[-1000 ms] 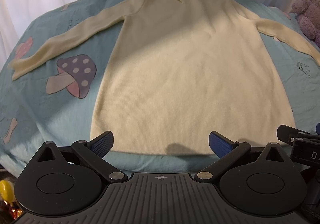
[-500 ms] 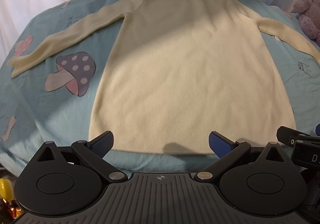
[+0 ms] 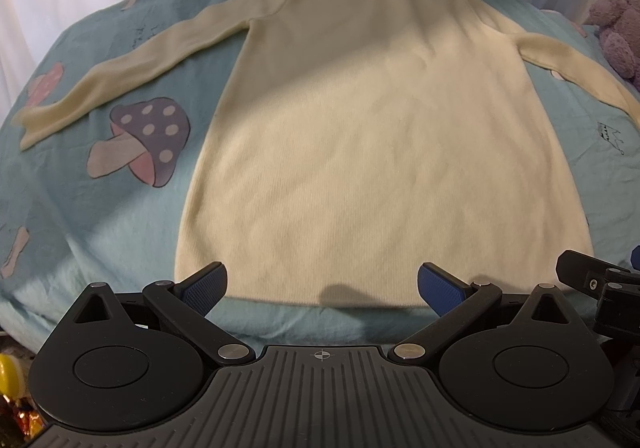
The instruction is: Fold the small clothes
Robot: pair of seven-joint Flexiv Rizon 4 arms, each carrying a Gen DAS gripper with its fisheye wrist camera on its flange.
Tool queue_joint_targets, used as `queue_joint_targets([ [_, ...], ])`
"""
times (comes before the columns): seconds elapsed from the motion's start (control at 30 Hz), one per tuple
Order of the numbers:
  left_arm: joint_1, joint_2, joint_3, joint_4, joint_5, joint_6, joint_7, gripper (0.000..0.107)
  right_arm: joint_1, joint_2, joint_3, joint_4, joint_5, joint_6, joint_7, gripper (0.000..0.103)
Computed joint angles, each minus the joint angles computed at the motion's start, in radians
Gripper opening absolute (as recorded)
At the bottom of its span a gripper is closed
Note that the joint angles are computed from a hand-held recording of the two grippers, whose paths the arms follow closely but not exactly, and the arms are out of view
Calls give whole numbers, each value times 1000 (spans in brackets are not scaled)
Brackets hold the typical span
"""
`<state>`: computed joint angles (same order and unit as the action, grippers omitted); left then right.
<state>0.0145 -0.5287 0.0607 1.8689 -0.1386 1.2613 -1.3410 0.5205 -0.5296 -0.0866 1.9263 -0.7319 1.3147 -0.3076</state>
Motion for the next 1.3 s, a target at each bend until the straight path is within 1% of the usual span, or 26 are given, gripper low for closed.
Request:
queue_joint_targets([
  [0.07,0,-3,0,-4,-1,-7,-2,103,35,2,-36,10,58,25,-37,99],
  [0.13,0,-6,-1,-10,-1,-15,-2,103,116,1,-113,23,200,70,-132,99],
  [0.2,6,-10,-10,-14,-7,-15,4,103,104,-6,-118,42,212,164,-144,99],
  [0.23,16,-11,-25,-12,-19,-10,16,103,104,-17,-135,57,222,249,-159,99],
  [0.27,33,-12,-48,-6,-40,1,33,103,132,-31,-169,70,297,336,-223,99],
  [0.3,51,-15,-72,0,-64,17,52,103,188,-51,-220,80,428,424,-319,99],
  [0.33,64,-21,-89,3,-85,31,65,103,258,-95,-301,94,562,575,-394,99],
  [0.4,76,-47,-108,-8,-121,63,75,103,370,-215,-427,77,818,810,-495,99],
  [0.43,66,-60,-96,-21,-125,69,62,103,384,-284,-477,58,895,942,-484,99],
  [0.47,54,-79,-81,-38,-125,80,46,103,393,-344,-539,46,906,1010,-411,99],
  [0.5,38,-99,-62,-56,-119,94,27,103,389,-376,-604,48,851,1012,-301,99],
  [0.53,18,-119,-37,-75,-109,104,3,103,359,-394,-653,53,745,1025,-167,99],
  [0.57,-1,-143,-13,-100,-96,110,-20,103,324,-407,-669,45,690,1033,-86,99],
  [0.63,-13,-186,2,-147,-77,99,-30,103,216,-398,-635,13,600,983,-2,99],
  [0.67,-23,-208,13,-178,-68,70,-37,103,192,-400,-625,-4,616,933,-14,99],
  [0.73,-40,-239,34,-221,-54,32,-67,103,201,-451,-650,-57,786,816,-79,99],
  [0.8,-68,-262,62,-226,-26,104,-120,103,159,-489,-625,-141,969,680,-198,94],
  [0.83,-77,-268,71,-232,-17,117,-134,103,142,-506,-629,-167,1016,630,-208,81],
  [0.87,-91,-276,87,-249,-11,100,-152,103,129,-519,-639,-192,1031,557,-188,53],
  [0.93,-86,-281,78,-256,-13,99,-180,103,64,-525,-616,-243,1041,433,-151,16],
  [1.07,-80,-288,70,-240,-1,156,-210,103,-11,-568,-611,-258,967,461,10,16],
  [1.1,-77,-287,66,-238,0,160,-208,103,-32,-579,-596,-277,980,474,5,16],
  [1.13,-73,-284,62,-234,1,160,-205,103,-44,-591,-582,-316,1053,460,-49,16],
  [1.2,-70,-288,61,-244,-6,150,-211,103,-97,-600,-529,-357,1061,491,-54,16],
  [1.23,-72,-289,62,-246,-7,148,-215,103,-113,-608,-525,-359,1014,513,2,17],
  [1.3,-75,-290,65,-249,0,147,-215,103,-151,-607,-476,-394,1040,539,-11,21],
])
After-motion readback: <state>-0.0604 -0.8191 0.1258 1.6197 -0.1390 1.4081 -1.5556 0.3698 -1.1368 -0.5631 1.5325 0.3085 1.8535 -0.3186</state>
